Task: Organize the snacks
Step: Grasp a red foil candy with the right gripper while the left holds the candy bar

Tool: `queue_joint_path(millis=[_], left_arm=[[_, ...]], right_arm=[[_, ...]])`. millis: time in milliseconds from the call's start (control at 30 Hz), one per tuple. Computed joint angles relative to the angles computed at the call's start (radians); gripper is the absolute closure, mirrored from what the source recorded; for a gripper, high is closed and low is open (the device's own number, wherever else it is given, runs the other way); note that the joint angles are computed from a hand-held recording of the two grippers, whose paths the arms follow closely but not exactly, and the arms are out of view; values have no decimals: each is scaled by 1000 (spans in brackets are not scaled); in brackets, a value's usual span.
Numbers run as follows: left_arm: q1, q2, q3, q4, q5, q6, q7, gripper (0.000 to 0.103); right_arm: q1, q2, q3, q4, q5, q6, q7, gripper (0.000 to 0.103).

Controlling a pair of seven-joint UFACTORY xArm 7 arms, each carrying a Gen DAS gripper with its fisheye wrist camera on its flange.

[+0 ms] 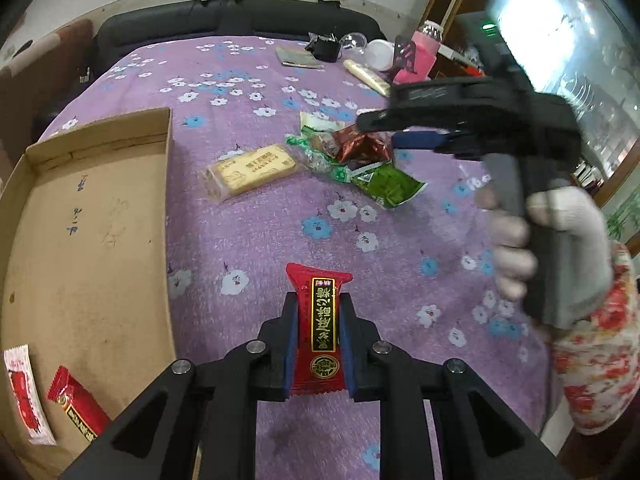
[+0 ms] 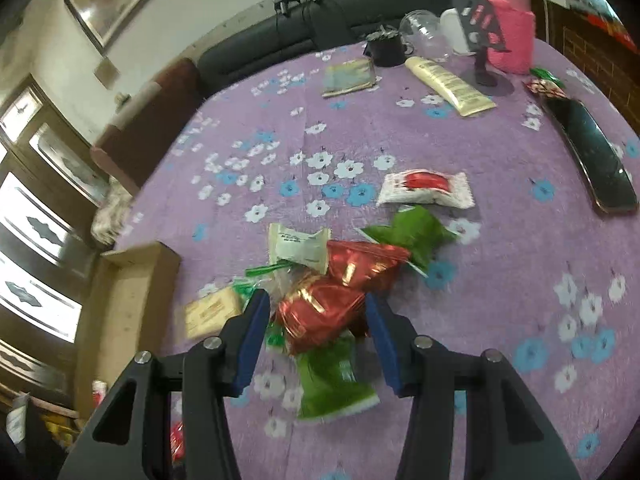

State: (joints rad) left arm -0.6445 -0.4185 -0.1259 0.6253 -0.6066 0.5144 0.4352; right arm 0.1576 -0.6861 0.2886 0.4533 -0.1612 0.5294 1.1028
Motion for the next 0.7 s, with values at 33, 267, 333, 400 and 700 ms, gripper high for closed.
queue_joint_path(millis=[33, 267, 333, 400, 700], left_arm=[[-5, -10, 10, -5, -13, 5, 9, 85], [-13, -75, 62, -40, -98, 18, 59, 85], [-10, -88, 74, -47, -121, 18, 67, 85], [-8, -102, 85, -55, -141, 26, 78, 85], [31, -163, 129, -86, -204, 63, 116, 85]], right_arm=[[-24, 24, 26, 21, -21, 13, 15, 54], [21, 45, 22, 29, -50, 10, 1, 67], [39, 30, 15, 16, -41, -13, -9, 72], [56, 0, 10, -2, -27, -45, -15, 90], [20, -35, 54, 8, -34, 0, 9, 58]])
